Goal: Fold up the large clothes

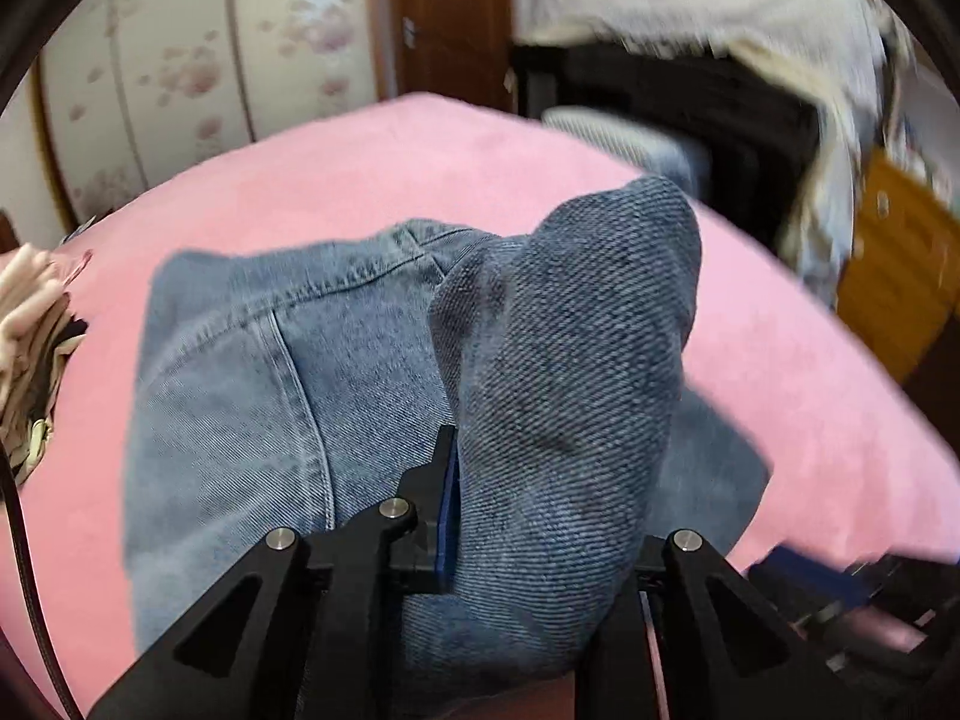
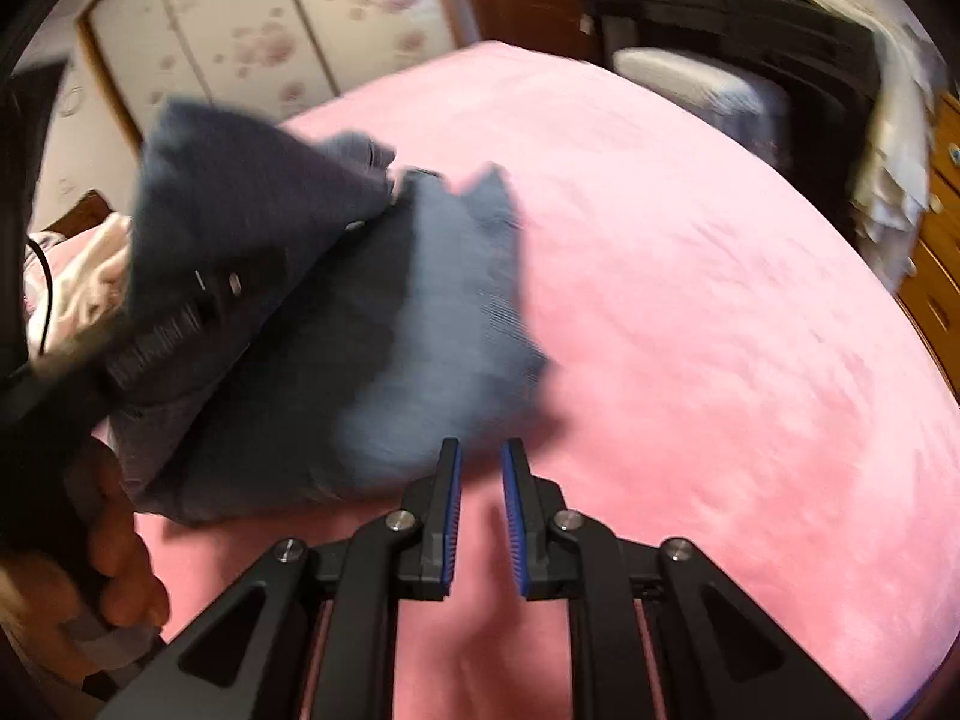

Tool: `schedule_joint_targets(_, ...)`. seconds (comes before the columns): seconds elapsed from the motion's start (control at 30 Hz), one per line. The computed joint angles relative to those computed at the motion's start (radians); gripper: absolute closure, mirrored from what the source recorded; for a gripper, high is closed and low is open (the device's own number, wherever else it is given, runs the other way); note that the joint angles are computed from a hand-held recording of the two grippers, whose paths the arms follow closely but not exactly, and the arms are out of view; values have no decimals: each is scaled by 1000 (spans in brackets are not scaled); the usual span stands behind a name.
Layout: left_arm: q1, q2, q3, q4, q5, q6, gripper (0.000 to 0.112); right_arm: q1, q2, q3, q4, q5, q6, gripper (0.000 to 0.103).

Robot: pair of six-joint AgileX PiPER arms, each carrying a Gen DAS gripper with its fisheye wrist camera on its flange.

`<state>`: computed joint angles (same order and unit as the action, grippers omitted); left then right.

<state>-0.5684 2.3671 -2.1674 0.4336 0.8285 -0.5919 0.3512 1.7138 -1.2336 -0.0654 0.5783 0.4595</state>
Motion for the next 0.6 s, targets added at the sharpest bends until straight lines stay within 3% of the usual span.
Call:
schedule_joint_targets(0.13, -6, 14, -13, -3, 18, 79, 88, -39, -14, 15, 94, 3, -88, 89)
schedule_joint_targets(0.23, 40, -34, 1, -181, 12, 183, 62, -57, -17, -12, 165, 10, -162, 89)
schedule_joint_targets(0.3, 64, -109, 84, -260, -25, 208, 36, -69, -25, -39, 206, 27, -209, 89)
schedule_joint_targets(0.37, 90, -224, 226, -323, -107, 231, 32, -93, -30, -85, 292, 52, -289, 87)
schedule_joint_targets(0.4, 101, -283, 292, -350, -143, 243, 29, -103, -34, -106, 325, 67, -317, 84)
schedule_joint_targets(0.47, 114, -394, 404, -342, -196, 217, 22, -122, -37, -139, 397, 84, -375, 62)
schedule_joint_targets(0.53, 129, -505, 531, -239, -256, 96, 16, -147, -30, -180, 511, 109, -465, 49)
schedule_joint_targets(0.6, 162, -567, 600, -190, -277, 26, 14, -156, -8, -232, 571, 144, -505, 47)
